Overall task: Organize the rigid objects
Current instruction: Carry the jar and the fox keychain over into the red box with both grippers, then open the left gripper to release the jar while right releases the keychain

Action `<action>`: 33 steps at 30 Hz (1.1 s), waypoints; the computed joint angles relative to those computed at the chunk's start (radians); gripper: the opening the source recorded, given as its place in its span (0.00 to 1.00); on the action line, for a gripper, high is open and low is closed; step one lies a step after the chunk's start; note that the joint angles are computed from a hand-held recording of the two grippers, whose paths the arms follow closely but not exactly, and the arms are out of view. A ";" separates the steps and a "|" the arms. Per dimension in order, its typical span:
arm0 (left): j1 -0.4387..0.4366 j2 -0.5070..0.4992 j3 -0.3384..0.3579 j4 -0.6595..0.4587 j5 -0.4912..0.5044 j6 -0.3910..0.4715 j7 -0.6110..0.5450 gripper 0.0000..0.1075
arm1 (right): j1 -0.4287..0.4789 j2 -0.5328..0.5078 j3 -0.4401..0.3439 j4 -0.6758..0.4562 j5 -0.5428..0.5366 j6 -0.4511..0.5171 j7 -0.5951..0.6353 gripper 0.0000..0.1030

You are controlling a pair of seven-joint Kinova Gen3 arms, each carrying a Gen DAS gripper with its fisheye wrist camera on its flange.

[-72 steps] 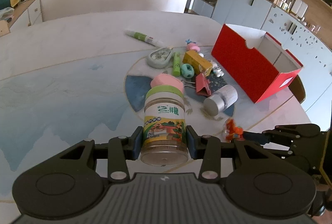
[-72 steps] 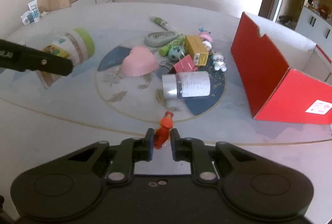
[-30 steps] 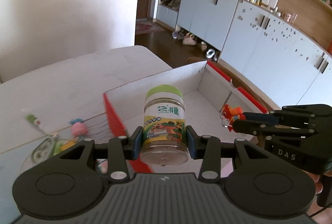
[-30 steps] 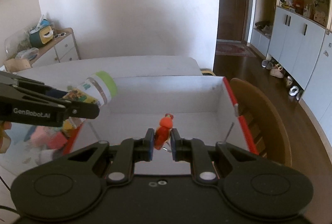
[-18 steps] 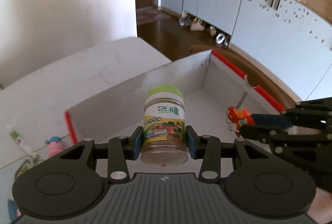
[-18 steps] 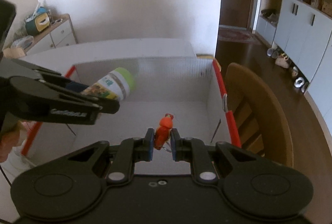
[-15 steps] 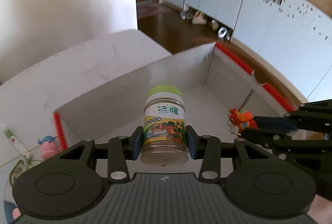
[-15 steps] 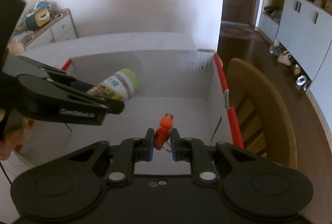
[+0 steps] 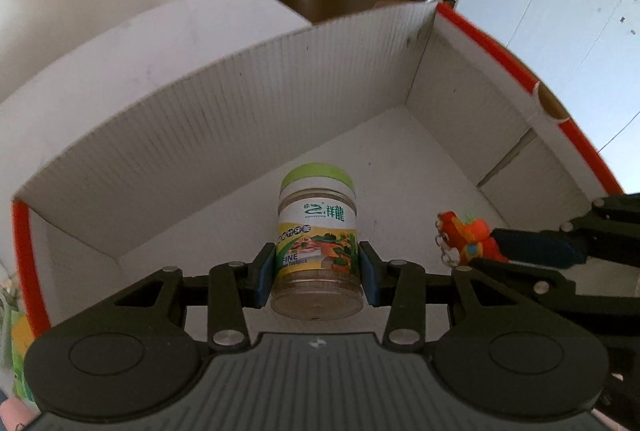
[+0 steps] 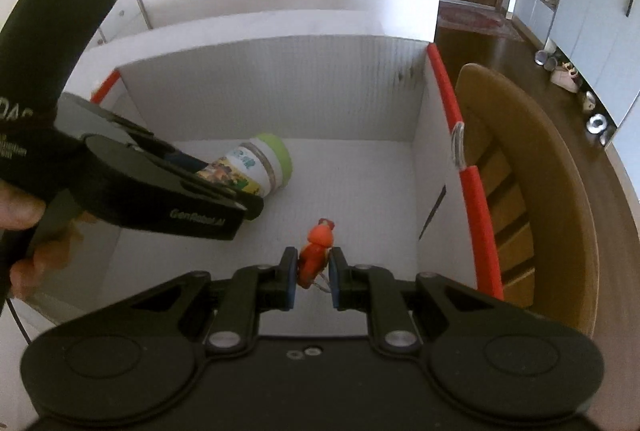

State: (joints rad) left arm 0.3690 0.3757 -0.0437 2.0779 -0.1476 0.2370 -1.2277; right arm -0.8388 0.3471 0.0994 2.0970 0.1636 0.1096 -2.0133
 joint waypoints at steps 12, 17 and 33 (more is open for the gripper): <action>-0.083 0.043 0.079 -0.074 0.068 0.113 -0.069 0.39 | 0.092 0.019 -0.101 -0.032 -0.022 0.072 0.035 0.15; -0.047 0.039 0.047 -0.093 0.044 0.148 -0.036 0.39 | 0.082 0.014 -0.086 -0.029 -0.001 0.068 0.017 0.16; 0.037 -0.163 -0.007 0.062 -0.105 0.040 0.154 0.53 | -0.012 -0.105 -0.007 0.056 -0.001 -0.014 -0.010 0.22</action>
